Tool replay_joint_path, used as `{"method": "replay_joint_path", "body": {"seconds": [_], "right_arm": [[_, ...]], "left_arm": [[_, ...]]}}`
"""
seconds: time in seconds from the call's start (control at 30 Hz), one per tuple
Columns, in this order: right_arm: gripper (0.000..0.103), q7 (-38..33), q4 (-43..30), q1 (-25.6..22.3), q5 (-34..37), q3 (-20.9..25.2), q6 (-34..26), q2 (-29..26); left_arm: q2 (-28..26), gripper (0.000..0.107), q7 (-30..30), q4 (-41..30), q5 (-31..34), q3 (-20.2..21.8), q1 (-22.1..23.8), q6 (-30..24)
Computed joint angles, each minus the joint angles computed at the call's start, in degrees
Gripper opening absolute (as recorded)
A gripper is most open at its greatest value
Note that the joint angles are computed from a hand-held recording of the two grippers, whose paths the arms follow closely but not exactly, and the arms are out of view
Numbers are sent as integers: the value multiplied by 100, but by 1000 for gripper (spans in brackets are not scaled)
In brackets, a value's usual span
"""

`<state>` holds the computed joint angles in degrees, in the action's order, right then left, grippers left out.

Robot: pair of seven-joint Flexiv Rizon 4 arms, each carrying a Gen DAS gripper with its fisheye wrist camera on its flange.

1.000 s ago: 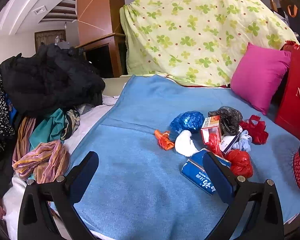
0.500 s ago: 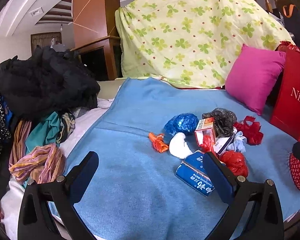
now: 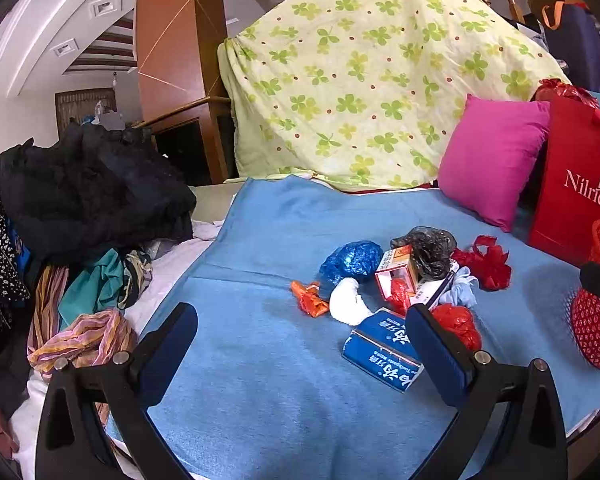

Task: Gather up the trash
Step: 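Move both tools toward the pile of trash on the blue blanket, then grasp the red bag with the right tool while the left grasps the toothpaste box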

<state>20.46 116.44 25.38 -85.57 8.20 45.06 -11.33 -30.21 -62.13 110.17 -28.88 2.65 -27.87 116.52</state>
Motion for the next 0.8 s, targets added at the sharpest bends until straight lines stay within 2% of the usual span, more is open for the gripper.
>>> {"method": "replay_joint_path", "body": {"seconds": [0.47,0.63,0.8], "right_arm": [[103,124,154,-87,-41,51,10,163],[103,291,157,-221,-100,-1,451,125],[103,519,-42,-503,-106,-179,1582,-205]], "left_arm": [[27,103,-21,-32,35,-2,-78,-110],[-68,103,39,-145,-178,237,-247,-371],[-248,103,25,-328,-415,652,-503,-734]]}}
